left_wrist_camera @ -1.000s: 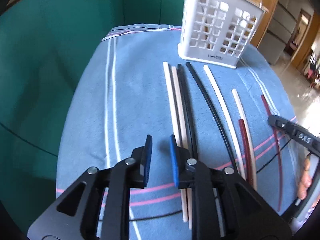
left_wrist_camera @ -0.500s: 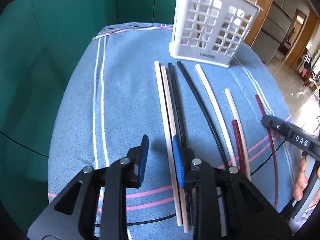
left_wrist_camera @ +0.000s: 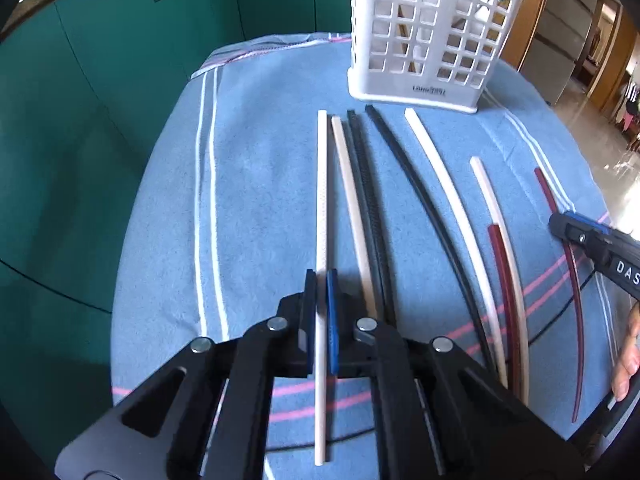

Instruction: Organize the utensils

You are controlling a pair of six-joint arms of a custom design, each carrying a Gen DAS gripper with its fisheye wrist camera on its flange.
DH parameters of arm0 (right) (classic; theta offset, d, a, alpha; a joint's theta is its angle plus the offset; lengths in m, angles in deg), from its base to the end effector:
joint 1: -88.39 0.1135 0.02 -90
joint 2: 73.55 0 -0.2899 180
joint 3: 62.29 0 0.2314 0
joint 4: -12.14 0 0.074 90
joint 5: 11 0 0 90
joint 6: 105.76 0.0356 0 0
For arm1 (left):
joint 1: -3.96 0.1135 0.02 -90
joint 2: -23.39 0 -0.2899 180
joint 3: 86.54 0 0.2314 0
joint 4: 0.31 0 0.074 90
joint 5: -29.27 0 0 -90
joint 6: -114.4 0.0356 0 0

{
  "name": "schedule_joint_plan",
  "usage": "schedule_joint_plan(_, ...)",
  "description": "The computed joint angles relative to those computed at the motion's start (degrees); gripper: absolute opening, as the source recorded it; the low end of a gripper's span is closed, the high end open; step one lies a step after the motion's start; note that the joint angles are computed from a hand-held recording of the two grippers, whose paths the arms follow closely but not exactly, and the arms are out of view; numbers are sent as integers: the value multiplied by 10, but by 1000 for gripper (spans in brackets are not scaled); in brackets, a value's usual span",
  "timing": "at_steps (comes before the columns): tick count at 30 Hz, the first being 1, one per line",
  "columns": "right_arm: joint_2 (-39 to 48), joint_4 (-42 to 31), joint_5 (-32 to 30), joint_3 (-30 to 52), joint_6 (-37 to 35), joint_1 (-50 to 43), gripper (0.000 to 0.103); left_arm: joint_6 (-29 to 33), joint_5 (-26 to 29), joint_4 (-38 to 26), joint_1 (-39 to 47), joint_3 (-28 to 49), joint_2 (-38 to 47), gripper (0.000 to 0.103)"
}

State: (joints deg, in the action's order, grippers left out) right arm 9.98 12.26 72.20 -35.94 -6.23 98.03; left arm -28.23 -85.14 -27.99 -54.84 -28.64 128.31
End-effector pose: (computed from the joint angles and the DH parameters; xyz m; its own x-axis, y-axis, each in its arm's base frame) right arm 0.1691 0.0330 0.1153 -0.8540 0.0217 -0.5198 -0.0896 0.9781 0.1880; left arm 0.1579 -0.2323 0.1217 -0.8774 0.0517 -0.4770 0.0414 0.9986 0.0322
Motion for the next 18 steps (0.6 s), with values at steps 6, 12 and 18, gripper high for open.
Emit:
schedule_joint_plan(6, -18, -49, -25, 4, -54, -25, 8, -44, 58, -7, -12, -55, -60, 5)
schedule_joint_plan(12, -10, -105, -30, 41, -67, -28, 26, -14, 47, -40, -2, -38, -54, 21)
schedule_joint_plan(18, 50, -130, 54, 108, -58, 11, 30, 130, 75, -61, 97, 54, 9, 21)
